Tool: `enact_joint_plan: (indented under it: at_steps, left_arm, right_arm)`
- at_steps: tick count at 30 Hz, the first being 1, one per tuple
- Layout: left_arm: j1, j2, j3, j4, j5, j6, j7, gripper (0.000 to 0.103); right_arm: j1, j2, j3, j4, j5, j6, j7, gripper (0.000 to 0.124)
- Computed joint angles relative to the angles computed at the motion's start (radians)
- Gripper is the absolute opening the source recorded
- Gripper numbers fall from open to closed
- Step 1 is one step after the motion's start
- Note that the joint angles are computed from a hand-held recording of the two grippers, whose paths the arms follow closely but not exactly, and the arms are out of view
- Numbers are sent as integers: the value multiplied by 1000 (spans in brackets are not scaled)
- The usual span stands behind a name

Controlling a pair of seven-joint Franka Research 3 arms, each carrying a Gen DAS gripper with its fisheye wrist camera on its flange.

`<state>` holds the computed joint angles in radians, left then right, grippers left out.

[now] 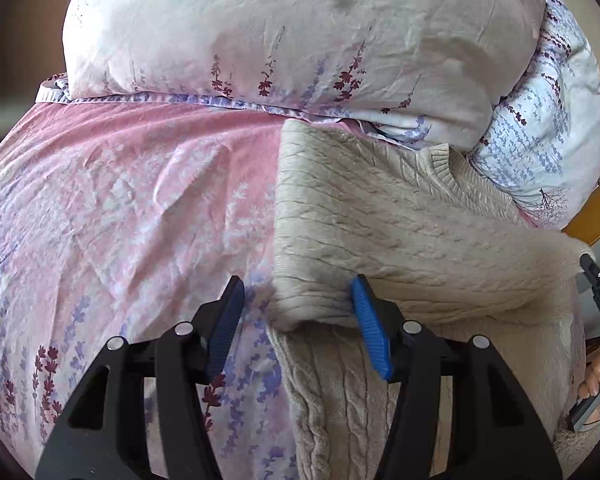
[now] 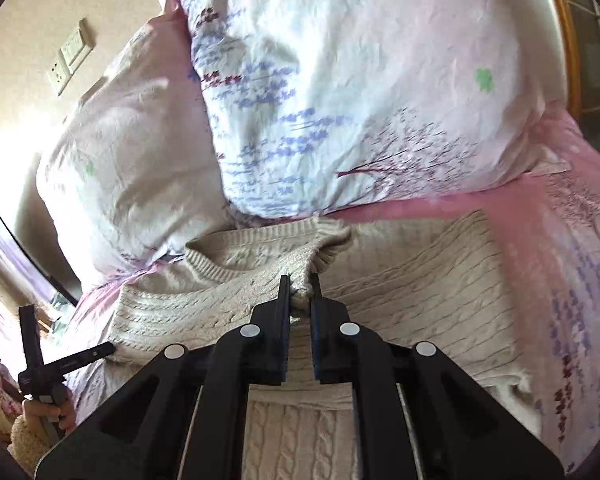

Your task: Fold small clothes

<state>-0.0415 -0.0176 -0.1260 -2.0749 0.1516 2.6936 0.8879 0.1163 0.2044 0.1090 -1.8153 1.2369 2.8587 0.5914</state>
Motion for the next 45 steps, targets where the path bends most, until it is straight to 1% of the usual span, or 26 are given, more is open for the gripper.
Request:
enact_joint_plan:
  at_steps: [1, 3, 4, 5, 6, 7, 8, 9, 11, 13, 14, 16, 18, 20, 24, 26, 27, 30, 32, 33, 36, 38, 42, 43, 44, 45]
  left_arm:
    - [-1, 4, -1, 3, 9, -3, 1, 55]
    - [-2, 10, -4, 12, 48, -11, -19, 55]
    - [-3, 13, -4, 17, 59, -16, -25, 55]
    - [-3, 13, -4, 17, 64, -18, -28, 55]
    - [-3, 11, -4, 15, 58, -16, -25, 55]
    - [-3, 6, -3, 8, 37, -10, -10, 55]
    - [-3, -3, -1, -5, 1, 0, 16, 55]
    - [-4, -20, 0, -26, -35, 16, 41, 55]
    - [-16, -71, 7, -92, -131, 73, 124, 54]
    - [-49, -136, 26, -168, -239, 125, 226, 56]
    - [-77, -169, 43, -206, -304, 148, 282, 56]
    - [-144, -237, 84, -282, -424, 183, 378, 57]
    - [-193, -298, 106, -352, -484, 203, 415, 57]
    - [-225, -353, 121, -413, -511, 205, 412, 57]
    - [-337, -438, 186, -518, -604, 234, 429, 56]
    - [-364, -475, 186, -563, -611, 274, 409, 56]
    - [-397, -491, 205, -580, -623, 288, 408, 55]
    - [-510, -527, 272, -618, -654, 322, 419, 49]
    - [-535, -542, 272, -634, -644, 327, 402, 45]
    - [-567, -551, 290, -644, -650, 336, 402, 42]
    - [-689, -581, 366, -677, -682, 382, 404, 34]
    - [-756, -596, 408, -695, -688, 410, 393, 29]
    - [-811, -604, 442, -711, -662, 441, 354, 23]
    - [-811, -604, 443, -712, -651, 442, 342, 21]
    - [-803, -602, 437, -711, -636, 435, 328, 19]
    - [-790, -598, 429, -708, -619, 424, 313, 13]
  right_arm:
    - [38, 16, -43, -1, -113, 12, 112, 9]
    - [56, 63, -91, 12, -387, -56, 389, 9]
    - [63, 87, -109, 26, -458, -89, 462, 9]
    - [46, 95, -91, 24, -458, -82, 468, 9]
    - [32, 86, -73, 9, -447, -59, 452, 10]
    - [22, 76, -68, 5, -465, -74, 468, 13]
    - [4, 62, -56, -2, -456, -91, 471, 24]
    - [-16, 42, -42, -16, -429, -98, 452, 28]
    - [-71, -22, -6, -72, -272, -103, 293, 50]
    - [-96, -95, -11, -144, -106, -121, 124, 59]
    - [-99, -125, -27, -175, -55, -139, 73, 59]
    - [-106, -175, -74, -234, -21, -195, 35, 59]
    - [-113, -210, -124, -286, -19, -259, 31, 59]
    - [-120, -237, -162, -337, -2, -310, 20, 58]
    - [-140, -277, -213, -420, 15, -392, 4, 58]
    - [-149, -296, -230, -457, 17, -436, -11, 49]
    - [-153, -304, -235, -472, 13, -455, -16, 48]
    - [-161, -338, -252, -521, 5, -536, -40, 39]
    - [-165, -364, -263, -555, 14, -578, -61, 38]
    - [-166, -374, -268, -566, 18, -607, -67, 38]
    - [-176, -392, -290, -598, 24, -707, -89, 31]
    - [-183, -407, -294, -620, 22, -743, -108, 26]
    - [-186, -422, -292, -643, 27, -768, -134, 22]
    - [-185, -427, -290, -646, 29, -766, -140, 20]
    - [-184, -433, -288, -651, 33, -760, -148, 14]
    - [-181, -444, -285, -658, 42, -746, -161, 10]
